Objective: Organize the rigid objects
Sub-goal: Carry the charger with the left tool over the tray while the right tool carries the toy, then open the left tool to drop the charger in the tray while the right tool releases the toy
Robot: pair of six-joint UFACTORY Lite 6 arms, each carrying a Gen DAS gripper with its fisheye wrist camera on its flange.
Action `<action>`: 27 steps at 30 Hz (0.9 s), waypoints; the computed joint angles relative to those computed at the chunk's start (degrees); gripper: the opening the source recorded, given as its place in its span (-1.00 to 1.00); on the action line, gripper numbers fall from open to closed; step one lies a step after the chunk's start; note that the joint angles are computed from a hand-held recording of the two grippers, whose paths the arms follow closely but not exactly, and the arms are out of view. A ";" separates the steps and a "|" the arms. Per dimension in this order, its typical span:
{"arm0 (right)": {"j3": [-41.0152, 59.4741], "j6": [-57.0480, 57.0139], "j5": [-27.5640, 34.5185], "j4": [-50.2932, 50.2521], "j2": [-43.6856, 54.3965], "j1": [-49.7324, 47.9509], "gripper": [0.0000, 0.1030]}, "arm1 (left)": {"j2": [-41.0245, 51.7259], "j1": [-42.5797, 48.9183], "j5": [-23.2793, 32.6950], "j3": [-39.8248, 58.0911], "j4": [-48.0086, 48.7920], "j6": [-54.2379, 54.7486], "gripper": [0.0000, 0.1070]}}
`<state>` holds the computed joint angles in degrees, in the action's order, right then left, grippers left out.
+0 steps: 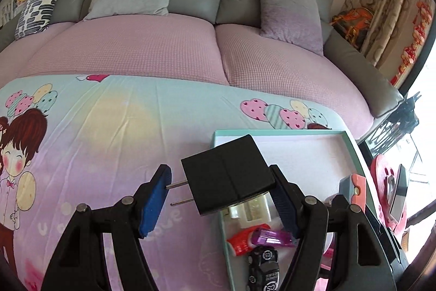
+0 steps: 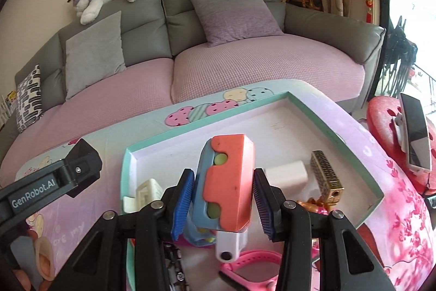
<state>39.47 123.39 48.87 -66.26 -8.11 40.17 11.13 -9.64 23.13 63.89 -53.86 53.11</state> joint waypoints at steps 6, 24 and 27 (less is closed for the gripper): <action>-3.19 -1.74 -2.80 0.39 -2.39 -3.58 -0.09 | 1.82 -7.61 -3.81 0.00 3.39 -4.90 0.37; -2.64 -7.89 -6.35 4.41 -1.12 -5.49 -0.09 | 0.19 -8.72 -7.28 -3.96 10.38 -13.45 0.58; -2.06 -9.95 -5.50 6.16 -1.36 -5.18 -0.09 | -2.04 -6.79 -7.04 -5.57 11.81 -14.79 0.59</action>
<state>37.41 113.43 43.36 -60.10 -9.47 34.99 9.09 -16.43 16.09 58.33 -42.05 38.32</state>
